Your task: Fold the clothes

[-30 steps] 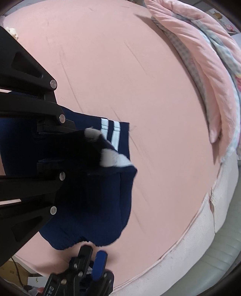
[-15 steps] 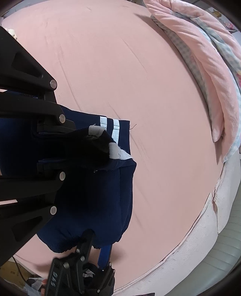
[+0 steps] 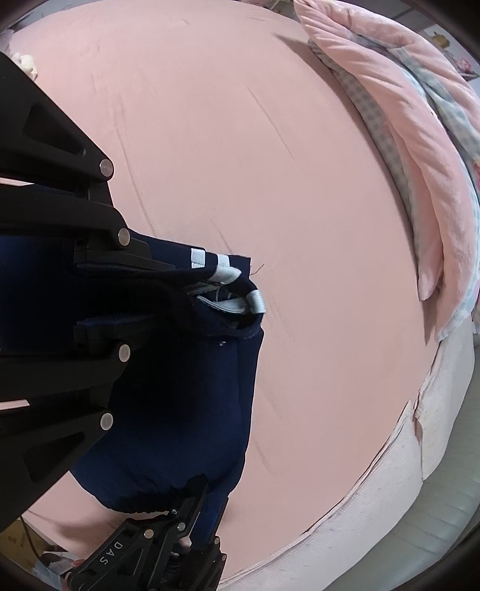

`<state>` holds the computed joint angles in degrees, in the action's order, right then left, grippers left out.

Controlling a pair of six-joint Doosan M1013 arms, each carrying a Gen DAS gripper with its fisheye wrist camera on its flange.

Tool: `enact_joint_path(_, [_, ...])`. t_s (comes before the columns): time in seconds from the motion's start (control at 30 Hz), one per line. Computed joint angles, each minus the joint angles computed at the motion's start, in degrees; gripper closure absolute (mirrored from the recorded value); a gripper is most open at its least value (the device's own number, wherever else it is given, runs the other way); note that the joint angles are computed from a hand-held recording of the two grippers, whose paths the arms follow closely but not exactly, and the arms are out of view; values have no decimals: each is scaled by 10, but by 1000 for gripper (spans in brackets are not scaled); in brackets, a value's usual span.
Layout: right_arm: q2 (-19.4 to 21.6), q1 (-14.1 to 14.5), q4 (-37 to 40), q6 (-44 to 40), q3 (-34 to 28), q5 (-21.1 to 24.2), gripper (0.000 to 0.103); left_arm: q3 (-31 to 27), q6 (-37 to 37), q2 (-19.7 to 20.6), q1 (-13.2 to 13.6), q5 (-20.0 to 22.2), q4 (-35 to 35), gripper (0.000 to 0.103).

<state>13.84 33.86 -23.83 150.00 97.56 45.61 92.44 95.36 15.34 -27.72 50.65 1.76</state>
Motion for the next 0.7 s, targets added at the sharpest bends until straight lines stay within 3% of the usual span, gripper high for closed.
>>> enact_joint_path(0.17, [7, -5, 5, 16, -8, 9, 81, -3, -10, -2, 4, 5, -16, 84])
enact_joint_path(0.23, [7, -5, 0, 24, -6, 13, 81, 4, -35, -9, -3, 2, -5, 77])
enact_joint_path(0.47, [10, -5, 3, 29, -8, 32, 81, 27, -92, -29, 13, -9, 49, 72])
enact_joint_path(0.57, [8, -7, 11, 37, -6, 32, 81, 33, -87, -35, 34, -4, 6, 71])
enact_joint_path(0.7, [2, -9, 14, 45, 0, 20, 63, 48, -79, -46, 68, -9, -71, 71])
